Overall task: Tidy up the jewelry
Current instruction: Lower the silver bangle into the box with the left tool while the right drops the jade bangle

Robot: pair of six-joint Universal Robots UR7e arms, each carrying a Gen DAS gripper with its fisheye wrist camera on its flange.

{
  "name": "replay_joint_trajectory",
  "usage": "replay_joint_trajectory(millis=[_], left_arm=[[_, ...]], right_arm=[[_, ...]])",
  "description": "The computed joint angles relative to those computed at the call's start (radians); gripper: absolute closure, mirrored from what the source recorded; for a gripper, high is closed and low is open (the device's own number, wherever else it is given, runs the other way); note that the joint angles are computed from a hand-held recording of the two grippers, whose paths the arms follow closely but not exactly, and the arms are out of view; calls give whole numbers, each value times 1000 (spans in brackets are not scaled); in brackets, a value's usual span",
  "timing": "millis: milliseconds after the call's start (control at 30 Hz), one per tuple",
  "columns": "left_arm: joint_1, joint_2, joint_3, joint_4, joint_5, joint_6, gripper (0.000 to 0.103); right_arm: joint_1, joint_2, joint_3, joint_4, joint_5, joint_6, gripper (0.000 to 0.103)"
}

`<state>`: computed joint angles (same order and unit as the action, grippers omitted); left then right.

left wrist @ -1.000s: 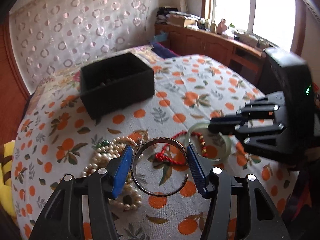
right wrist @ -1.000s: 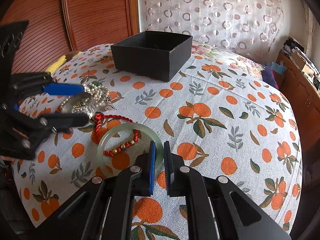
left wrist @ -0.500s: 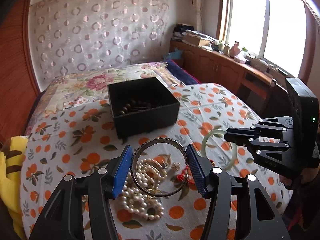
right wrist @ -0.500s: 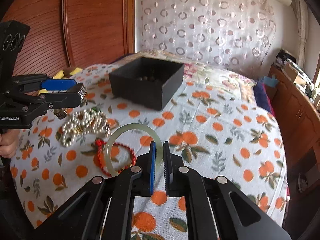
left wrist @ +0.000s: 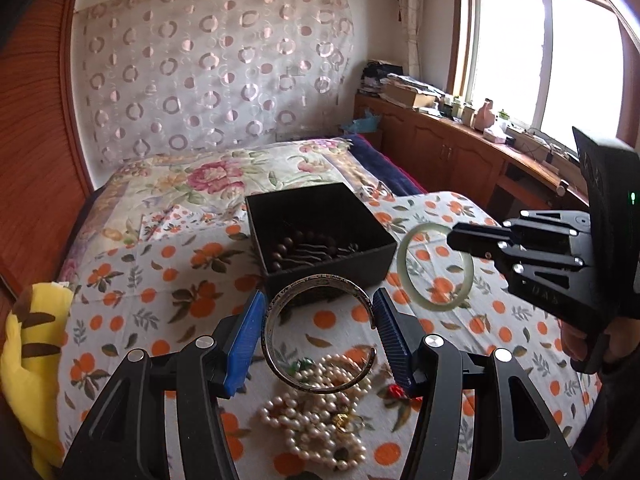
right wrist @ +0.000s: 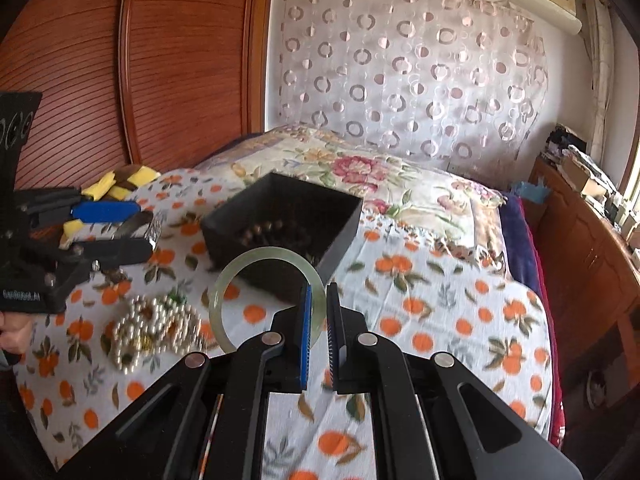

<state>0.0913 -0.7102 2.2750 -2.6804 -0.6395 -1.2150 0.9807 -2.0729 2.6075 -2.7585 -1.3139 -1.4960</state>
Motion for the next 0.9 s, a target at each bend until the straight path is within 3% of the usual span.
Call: replay_joint_trajectory(millis=[267, 433, 667, 900], left_arm=[[52, -10, -13, -21, 40, 51, 50], [81, -18, -34, -7, 64, 79, 50], [129, -15, -68, -26, 83, 139, 50], [166, 5, -99, -54, 84, 192, 50]], right_arm=[[176, 234, -44, -241, -104, 155, 95], [239, 344, -73, -326, -154, 220, 95], [283, 452, -94, -413, -208, 259, 94], [258, 435, -94, -352, -196, 243, 91]])
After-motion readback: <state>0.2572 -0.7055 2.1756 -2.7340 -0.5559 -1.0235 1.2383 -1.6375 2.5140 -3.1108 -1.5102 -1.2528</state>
